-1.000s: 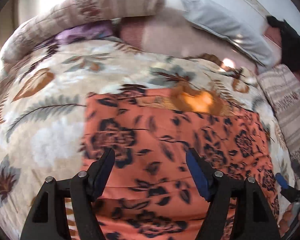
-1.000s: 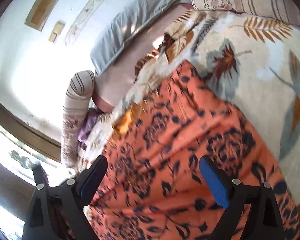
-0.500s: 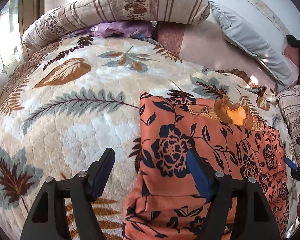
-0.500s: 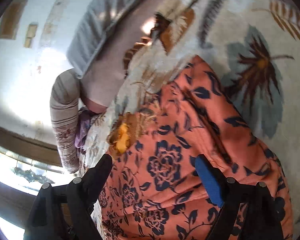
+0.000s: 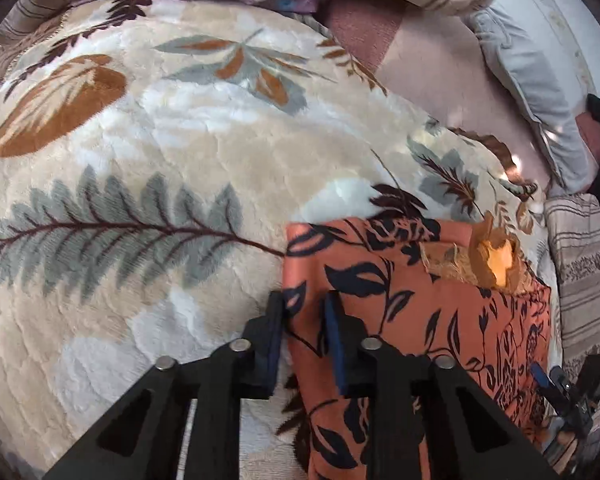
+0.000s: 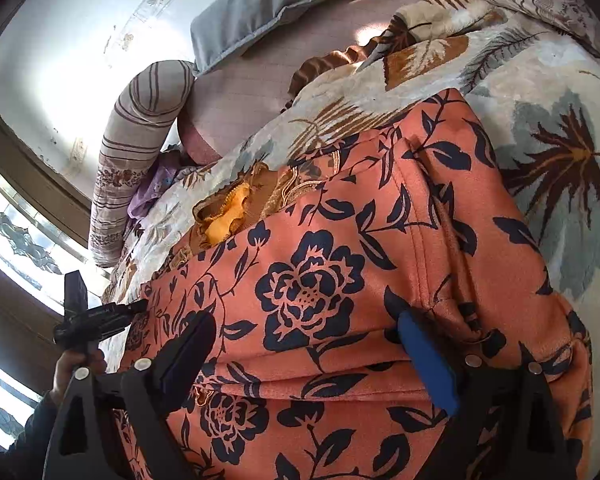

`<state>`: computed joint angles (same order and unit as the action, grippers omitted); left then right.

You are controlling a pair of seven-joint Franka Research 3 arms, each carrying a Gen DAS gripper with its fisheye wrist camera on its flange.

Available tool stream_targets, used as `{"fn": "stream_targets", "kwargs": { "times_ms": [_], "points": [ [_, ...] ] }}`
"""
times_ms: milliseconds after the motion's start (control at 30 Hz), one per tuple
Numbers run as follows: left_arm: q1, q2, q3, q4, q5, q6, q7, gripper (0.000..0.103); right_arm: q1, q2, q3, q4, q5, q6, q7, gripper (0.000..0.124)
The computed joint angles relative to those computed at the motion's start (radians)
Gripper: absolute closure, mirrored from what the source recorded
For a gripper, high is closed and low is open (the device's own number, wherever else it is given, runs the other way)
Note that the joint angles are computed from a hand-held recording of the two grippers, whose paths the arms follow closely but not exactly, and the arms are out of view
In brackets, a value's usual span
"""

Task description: Fold small clothes

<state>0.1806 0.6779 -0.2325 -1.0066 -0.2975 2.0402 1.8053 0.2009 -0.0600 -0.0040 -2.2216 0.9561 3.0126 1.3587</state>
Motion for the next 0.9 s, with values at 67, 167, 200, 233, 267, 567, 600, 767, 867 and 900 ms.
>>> {"fn": "stream_targets", "kwargs": {
  "times_ms": [67, 167, 200, 233, 267, 567, 600, 767, 867, 900],
  "points": [
    [-0.024, -0.072, 0.036, -0.110, 0.056, 0.121, -0.001, 0.084, -0.037, -0.023, 0.001, 0.014, -0.034, -0.093, 0.059, 0.030],
    [0.000, -0.124, 0.021, -0.185, 0.040, 0.169, 0.020, 0.084, 0.001, -0.027, -0.065, 0.092, 0.268, -0.112, -0.202, 0.030],
    [0.018, -0.146, 0.009, -0.211, 0.007, 0.173, 0.031, 0.083, -0.011, -0.012, -0.079, 0.129, 0.372, -0.127, -0.284, 0.030],
    [0.034, -0.181, -0.003, -0.259, -0.031, 0.199, 0.050, 0.083, -0.033, 0.017, -0.095, 0.168, 0.431, -0.168, -0.323, 0.030],
    [0.041, -0.206, -0.012, -0.292, -0.061, 0.219, 0.071, 0.076, -0.063, 0.060, -0.103, 0.205, 0.419, -0.201, -0.292, 0.030],
    [0.007, -0.394, 0.007, -0.537, -0.208, 0.275, 0.219, 0.029, -0.208, 0.150, -0.061, 0.294, 0.603, -0.277, -0.353, 0.028],
    [-0.007, -0.382, 0.012, -0.534, -0.199, 0.263, 0.230, 0.029, -0.192, 0.193, -0.081, 0.317, 0.480, -0.269, -0.229, 0.028],
    [-0.093, -0.351, 0.073, -0.547, 0.056, 0.301, 0.077, 0.029, -0.253, 0.186, -0.006, 0.320, 0.617, -0.172, -0.246, 0.029],
    [-0.030, -0.407, 0.046, -0.585, -0.076, 0.266, 0.129, 0.029, -0.208, 0.057, -0.018, 0.197, 0.503, -0.152, -0.219, 0.029],
    [-0.015, -0.451, 0.046, -0.632, -0.111, 0.279, 0.168, 0.029, -0.201, 0.006, -0.028, 0.145, 0.375, -0.176, -0.157, 0.029]
  ]
}}
